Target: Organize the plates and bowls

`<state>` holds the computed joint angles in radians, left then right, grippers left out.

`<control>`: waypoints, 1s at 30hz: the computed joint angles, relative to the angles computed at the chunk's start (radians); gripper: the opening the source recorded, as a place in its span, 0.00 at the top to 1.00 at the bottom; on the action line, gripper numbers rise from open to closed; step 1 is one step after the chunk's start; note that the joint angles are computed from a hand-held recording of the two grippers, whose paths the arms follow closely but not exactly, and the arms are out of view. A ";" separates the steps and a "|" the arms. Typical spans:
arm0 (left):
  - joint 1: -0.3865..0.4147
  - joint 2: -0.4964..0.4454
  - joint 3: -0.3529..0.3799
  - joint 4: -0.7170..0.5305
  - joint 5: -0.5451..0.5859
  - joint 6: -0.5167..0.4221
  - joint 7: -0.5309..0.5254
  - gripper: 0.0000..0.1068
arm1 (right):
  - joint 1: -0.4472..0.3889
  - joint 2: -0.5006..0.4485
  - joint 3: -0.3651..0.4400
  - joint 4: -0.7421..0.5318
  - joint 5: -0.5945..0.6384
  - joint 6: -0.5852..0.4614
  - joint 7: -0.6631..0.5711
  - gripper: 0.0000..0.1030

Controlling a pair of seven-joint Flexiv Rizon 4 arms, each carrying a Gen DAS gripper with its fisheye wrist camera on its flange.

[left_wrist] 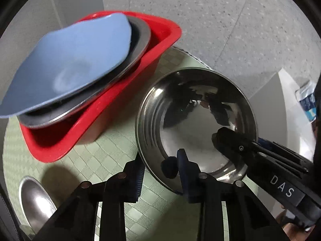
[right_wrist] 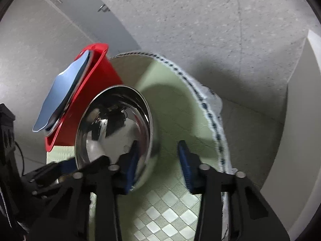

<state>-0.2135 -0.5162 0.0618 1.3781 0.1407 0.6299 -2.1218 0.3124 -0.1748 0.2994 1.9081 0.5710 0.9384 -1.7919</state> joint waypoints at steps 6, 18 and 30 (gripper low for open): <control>-0.005 0.038 -0.002 0.070 0.008 0.071 0.006 0.82 | 0.006 0.033 0.004 0.033 0.000 0.025 0.011 0.80; -0.009 0.349 -0.012 0.366 0.093 0.261 0.043 0.83 | 0.094 0.362 0.013 0.247 -0.006 0.142 0.148 0.81; 0.081 0.915 0.006 0.810 0.089 0.238 0.183 0.84 | 0.186 0.624 0.314 0.449 -0.225 0.282 0.679 0.80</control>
